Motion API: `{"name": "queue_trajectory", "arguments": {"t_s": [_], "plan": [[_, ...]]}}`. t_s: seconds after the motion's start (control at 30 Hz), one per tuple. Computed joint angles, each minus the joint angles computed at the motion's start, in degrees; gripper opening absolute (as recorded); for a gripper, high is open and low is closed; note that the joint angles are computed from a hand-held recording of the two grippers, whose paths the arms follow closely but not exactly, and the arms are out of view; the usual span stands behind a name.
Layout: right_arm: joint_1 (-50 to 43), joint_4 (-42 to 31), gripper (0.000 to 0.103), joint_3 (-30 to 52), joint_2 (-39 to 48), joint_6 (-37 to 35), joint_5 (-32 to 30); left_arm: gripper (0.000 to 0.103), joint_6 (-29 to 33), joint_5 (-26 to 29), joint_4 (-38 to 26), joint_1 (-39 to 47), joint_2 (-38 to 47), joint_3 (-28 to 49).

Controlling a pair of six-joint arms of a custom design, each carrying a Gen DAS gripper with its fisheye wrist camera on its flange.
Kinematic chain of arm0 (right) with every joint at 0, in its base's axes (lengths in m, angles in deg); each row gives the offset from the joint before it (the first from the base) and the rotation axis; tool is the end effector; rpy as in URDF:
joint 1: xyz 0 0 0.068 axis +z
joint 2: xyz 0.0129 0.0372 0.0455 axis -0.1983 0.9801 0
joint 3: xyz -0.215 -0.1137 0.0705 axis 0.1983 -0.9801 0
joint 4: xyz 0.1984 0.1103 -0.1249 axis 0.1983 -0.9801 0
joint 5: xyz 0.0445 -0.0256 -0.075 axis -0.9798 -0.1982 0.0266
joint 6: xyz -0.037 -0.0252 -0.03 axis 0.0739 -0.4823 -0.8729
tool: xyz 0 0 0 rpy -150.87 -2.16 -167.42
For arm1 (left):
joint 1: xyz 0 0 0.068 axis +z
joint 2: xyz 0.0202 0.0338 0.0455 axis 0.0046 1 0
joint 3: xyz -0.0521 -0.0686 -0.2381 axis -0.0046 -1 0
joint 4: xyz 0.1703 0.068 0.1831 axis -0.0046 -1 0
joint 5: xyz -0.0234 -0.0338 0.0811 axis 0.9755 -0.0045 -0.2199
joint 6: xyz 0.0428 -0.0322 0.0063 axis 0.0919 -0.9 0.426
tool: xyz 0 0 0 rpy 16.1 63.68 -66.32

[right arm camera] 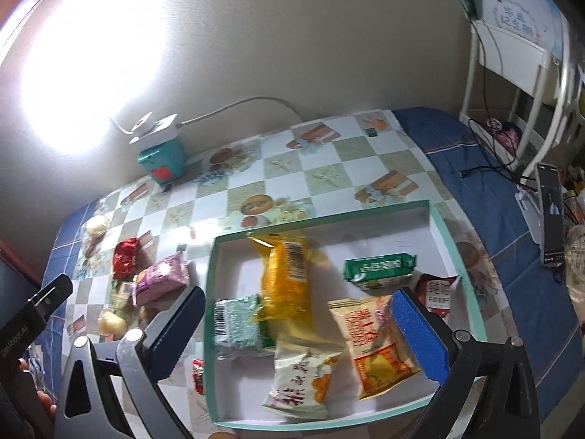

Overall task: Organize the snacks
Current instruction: 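Move both open grippers back from the tray toward the red candy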

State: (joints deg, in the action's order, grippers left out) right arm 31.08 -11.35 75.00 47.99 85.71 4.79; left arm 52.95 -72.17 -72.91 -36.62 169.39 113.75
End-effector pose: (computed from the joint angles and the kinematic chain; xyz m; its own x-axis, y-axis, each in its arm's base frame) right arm 0.1543 0.1144 0.2207 -0.5275 0.6363 -0.5629 0.6665 0.7209 0.1903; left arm 0.2770 -0.2016 0.2349 -0.7393 0.2307 -0.6327 0.3425 0.9377 -0.0582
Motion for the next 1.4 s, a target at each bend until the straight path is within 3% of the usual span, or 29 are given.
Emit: {"name": "queue_trajectory", "arguments": {"t_s": [0.43, 0.77, 1.1, 1.27, 1.4], "plan": [[2.83, 7.5, 0.103, 7.83, 13.14, -7.37, -1.45, 0.102, -0.21, 3.89, -0.61, 11.19, -3.05, -4.15], [3.3, 16.91, 0.103, 12.1, 23.93, -14.22, -8.08, 0.102, 1.94, 6.73, -3.39, 13.83, 4.11, -3.24], [1.45, 25.8, 0.103, 9.73, 28.25, -16.21, -15.55, 0.102, 2.54, 10.54, -4.1, 15.16, 7.95, -2.56], [0.01, 30.41, 0.086, 6.95, 27.79, -14.37, -20.43, 0.102, 2.36, 11.55, -4.03, 16.24, 8.12, -2.42], [-0.13, 30.09, 0.074, 7.25, 28.6, -14.55, -21.66, 0.102, 2.11, 12.5, -3.74, 17.23, 7.79, -2.58]]}}
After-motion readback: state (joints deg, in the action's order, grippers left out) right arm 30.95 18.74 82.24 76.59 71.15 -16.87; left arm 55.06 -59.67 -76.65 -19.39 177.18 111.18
